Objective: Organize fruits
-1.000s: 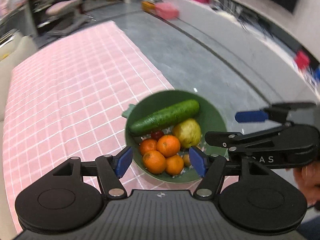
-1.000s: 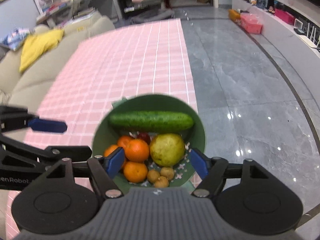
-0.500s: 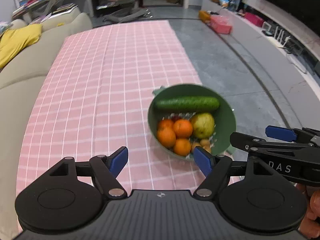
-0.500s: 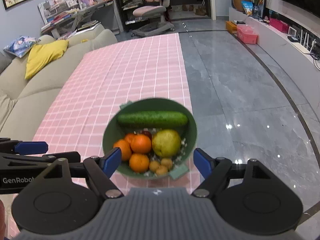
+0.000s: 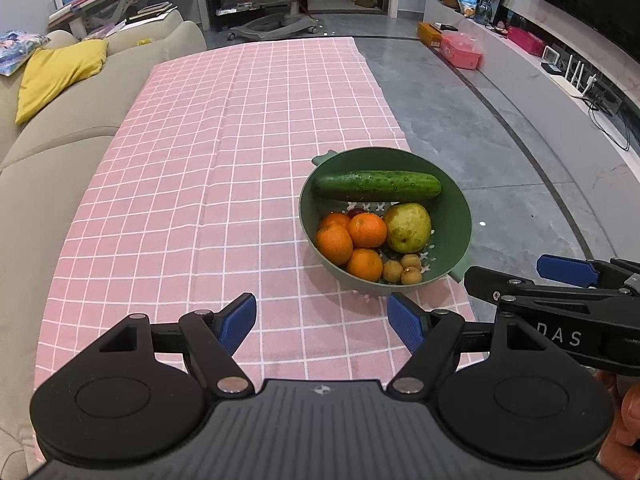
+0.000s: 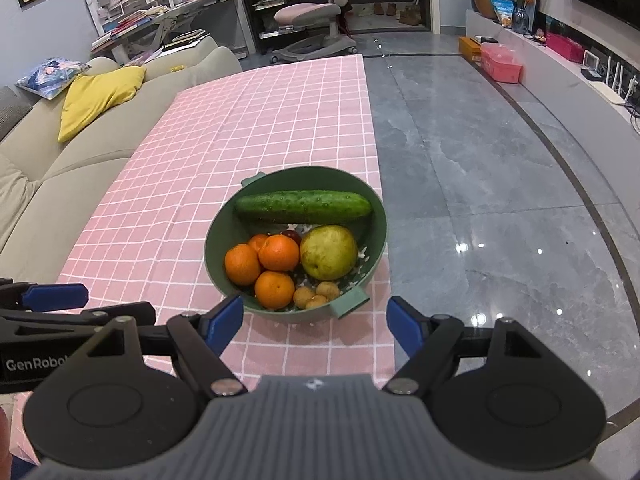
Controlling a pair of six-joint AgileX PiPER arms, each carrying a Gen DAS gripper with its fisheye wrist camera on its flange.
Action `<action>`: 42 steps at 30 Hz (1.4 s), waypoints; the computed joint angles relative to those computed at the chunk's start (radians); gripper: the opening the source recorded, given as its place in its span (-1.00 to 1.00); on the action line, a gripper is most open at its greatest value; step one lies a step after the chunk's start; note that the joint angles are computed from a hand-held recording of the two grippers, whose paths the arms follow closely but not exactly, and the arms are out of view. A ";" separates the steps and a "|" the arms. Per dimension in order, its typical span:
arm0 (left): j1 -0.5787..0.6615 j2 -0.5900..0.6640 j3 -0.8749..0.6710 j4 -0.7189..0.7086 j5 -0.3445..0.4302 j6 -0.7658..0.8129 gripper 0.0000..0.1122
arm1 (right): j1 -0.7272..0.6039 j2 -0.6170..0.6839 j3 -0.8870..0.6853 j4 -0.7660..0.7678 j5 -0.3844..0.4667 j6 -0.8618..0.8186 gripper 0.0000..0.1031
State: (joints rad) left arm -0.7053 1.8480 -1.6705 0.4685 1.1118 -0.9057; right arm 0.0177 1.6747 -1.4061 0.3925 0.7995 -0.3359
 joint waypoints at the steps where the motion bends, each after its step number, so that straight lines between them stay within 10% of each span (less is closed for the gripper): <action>1: -0.003 -0.001 0.000 0.003 0.003 -0.004 0.56 | -0.002 -0.002 0.004 0.005 0.001 -0.004 0.46; 42: -0.017 0.000 -0.016 0.002 0.018 -0.006 0.56 | -0.019 -0.019 0.014 0.014 0.003 -0.024 0.43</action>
State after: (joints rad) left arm -0.7218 1.8485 -1.6868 0.4709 1.1298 -0.9114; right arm -0.0012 1.6554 -1.3916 0.4067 0.8023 -0.3596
